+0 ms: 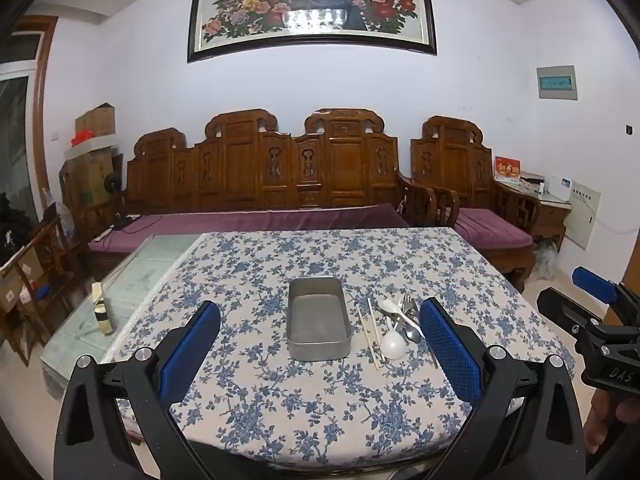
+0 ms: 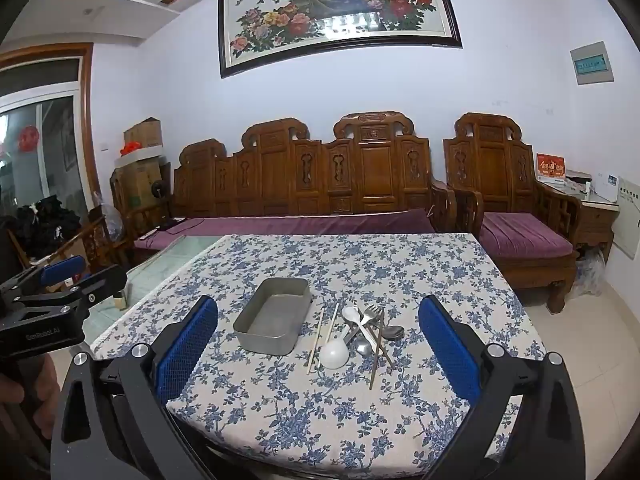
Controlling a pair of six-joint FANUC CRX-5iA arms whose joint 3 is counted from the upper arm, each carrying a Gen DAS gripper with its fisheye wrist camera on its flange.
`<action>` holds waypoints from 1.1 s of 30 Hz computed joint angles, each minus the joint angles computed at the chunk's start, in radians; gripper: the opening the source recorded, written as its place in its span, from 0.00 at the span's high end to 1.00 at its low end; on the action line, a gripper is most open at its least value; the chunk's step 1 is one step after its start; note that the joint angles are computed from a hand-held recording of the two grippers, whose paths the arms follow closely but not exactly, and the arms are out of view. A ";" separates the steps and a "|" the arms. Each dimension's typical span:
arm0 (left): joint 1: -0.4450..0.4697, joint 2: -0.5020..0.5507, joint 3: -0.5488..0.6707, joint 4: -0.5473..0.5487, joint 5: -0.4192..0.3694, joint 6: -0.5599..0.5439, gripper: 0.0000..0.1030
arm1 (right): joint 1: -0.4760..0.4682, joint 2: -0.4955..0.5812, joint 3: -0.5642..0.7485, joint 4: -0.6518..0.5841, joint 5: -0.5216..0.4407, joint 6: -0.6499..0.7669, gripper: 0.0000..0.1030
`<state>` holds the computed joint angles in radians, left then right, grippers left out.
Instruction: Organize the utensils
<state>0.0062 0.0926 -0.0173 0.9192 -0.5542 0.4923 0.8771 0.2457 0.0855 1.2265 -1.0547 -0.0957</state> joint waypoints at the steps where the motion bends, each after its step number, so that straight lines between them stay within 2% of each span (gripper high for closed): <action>1: 0.000 -0.001 -0.001 0.001 0.001 -0.002 0.06 | 0.000 0.001 0.001 0.000 -0.001 0.001 0.02; 20: -0.002 -0.001 0.002 0.005 0.000 0.001 0.06 | 0.001 0.007 0.010 -0.001 -0.002 0.005 0.02; 26: 0.000 -0.003 0.005 -0.002 -0.007 0.007 0.06 | 0.003 0.009 0.014 -0.002 -0.004 0.007 0.02; 29: 0.013 0.004 0.047 -0.032 -0.038 0.042 0.06 | 0.004 0.011 0.016 -0.003 -0.007 0.008 0.02; 33: 0.011 0.003 0.037 -0.021 -0.031 0.031 0.06 | 0.006 0.012 0.019 -0.002 -0.009 0.009 0.02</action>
